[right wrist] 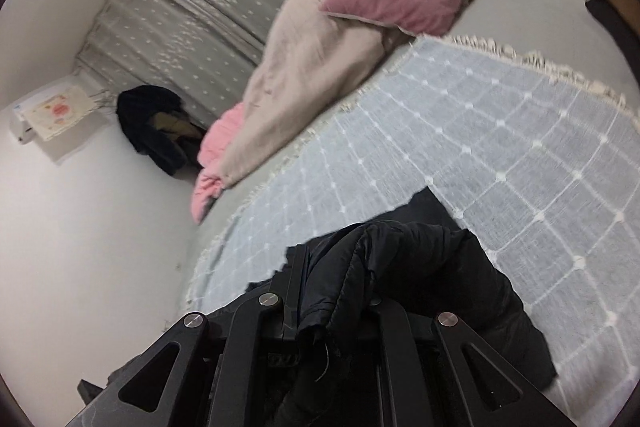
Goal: Fold large clothes
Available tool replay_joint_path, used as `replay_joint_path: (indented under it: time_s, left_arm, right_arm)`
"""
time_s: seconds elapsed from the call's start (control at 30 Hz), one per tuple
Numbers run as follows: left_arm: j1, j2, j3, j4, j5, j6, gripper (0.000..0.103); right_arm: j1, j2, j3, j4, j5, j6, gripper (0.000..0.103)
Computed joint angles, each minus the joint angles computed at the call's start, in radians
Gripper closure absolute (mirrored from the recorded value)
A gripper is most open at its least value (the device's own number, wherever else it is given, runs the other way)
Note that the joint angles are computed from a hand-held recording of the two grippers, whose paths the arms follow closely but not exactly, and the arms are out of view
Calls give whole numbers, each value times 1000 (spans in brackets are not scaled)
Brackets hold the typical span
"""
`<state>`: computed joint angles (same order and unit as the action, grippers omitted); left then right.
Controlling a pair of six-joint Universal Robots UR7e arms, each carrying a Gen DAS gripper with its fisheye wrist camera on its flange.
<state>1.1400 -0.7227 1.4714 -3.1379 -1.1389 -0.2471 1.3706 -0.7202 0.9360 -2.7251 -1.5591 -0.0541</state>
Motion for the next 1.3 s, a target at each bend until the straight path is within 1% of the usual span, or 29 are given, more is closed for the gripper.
replay_joint_path:
  time_s: [0.07, 0.1, 0.17, 0.23, 0.3, 0.37, 0.43, 0.47, 0.53, 0.57, 0.6, 0.63, 0.67, 0.7, 0.73, 0.77, 0.8, 0.83, 0.9, 0.93, 0.97, 1.03, 1.07, 1.13, 1.2, 1.3]
  left_arm:
    - [26, 65, -81, 87, 59, 6, 87]
    - [30, 83, -103, 105, 71, 8, 85]
    - [51, 133, -161, 146, 85, 27, 84]
    - [59, 155, -193, 181, 87, 23, 83]
    - [58, 159, -209, 219, 93, 7, 83]
    - [44, 146, -213, 266, 124, -18, 82]
    - [19, 126, -199, 289, 173, -17, 80]
    - [3, 113, -180, 281, 199, 5, 77]
    - [-23, 96, -152, 272, 242, 57, 70]
    - [-40, 83, -130, 274, 267, 87, 59]
    - [-49, 78, -123, 282, 282, 105, 46]
    - [-64, 66, -103, 291, 298, 131, 39]
    - [-80, 52, -78, 298, 311, 168, 31]
    - [-88, 44, -65, 300, 317, 190, 28]
    - [-103, 38, -47, 291, 332, 232, 27]
    - [-114, 34, -35, 282, 341, 266, 26]
    - [-122, 28, -21, 278, 337, 298, 26]
    - [-126, 21, -12, 287, 325, 312, 25]
    - [-127, 4, -3, 355, 288, 310, 24]
    - [-122, 0, -8, 419, 261, 297, 24]
    - [-116, 3, -24, 496, 233, 283, 24]
    - [-107, 20, -57, 608, 209, 264, 24]
    - [-103, 37, -79, 656, 216, 255, 24]
    - [-100, 65, -110, 705, 241, 240, 24]
    - [-95, 87, -131, 710, 252, 237, 24]
    - [-88, 112, -177, 696, 240, 222, 24]
  right_arm:
    - [-5, 77, -108, 81, -56, 1, 93]
    - [-4, 126, -183, 135, -104, -7, 92]
    - [-2, 201, -288, 181, -170, -54, 92]
    - [6, 276, -393, 218, -237, -131, 88]
    - [15, 329, -467, 247, -297, -188, 87]
    - [26, 349, -497, 261, -343, -206, 85]
    - [39, 326, -476, 272, -360, -200, 82]
    - [45, 292, -422, 245, -350, -211, 81]
    - [54, 213, -289, 162, -319, -251, 75]
    - [59, 176, -230, 131, -309, -276, 72]
    - [64, 152, -189, 113, -307, -296, 66]
    - [71, 112, -122, 96, -306, -329, 56]
    - [77, 81, -66, 82, -313, -363, 50]
    - [84, 62, -28, 65, -324, -390, 40]
    - [92, 43, 15, 35, -337, -426, 36]
    - [102, 28, 55, -9, -350, -470, 36]
    - [109, 17, 83, -37, -349, -511, 35]
    - [112, 8, 100, -38, -338, -536, 34]
    - [111, -14, 123, 31, -303, -556, 33]
    - [111, -17, 120, 93, -296, -563, 33]
    - [113, -12, 111, 147, -307, -574, 33]
    - [122, 14, 91, 190, -356, -596, 33]
    - [129, 42, 66, 214, -412, -608, 33]
    - [137, 91, 14, 270, -487, -603, 33]
    - [141, 134, -38, 313, -528, -590, 33]
    - [153, 197, -104, 302, -566, -612, 33]
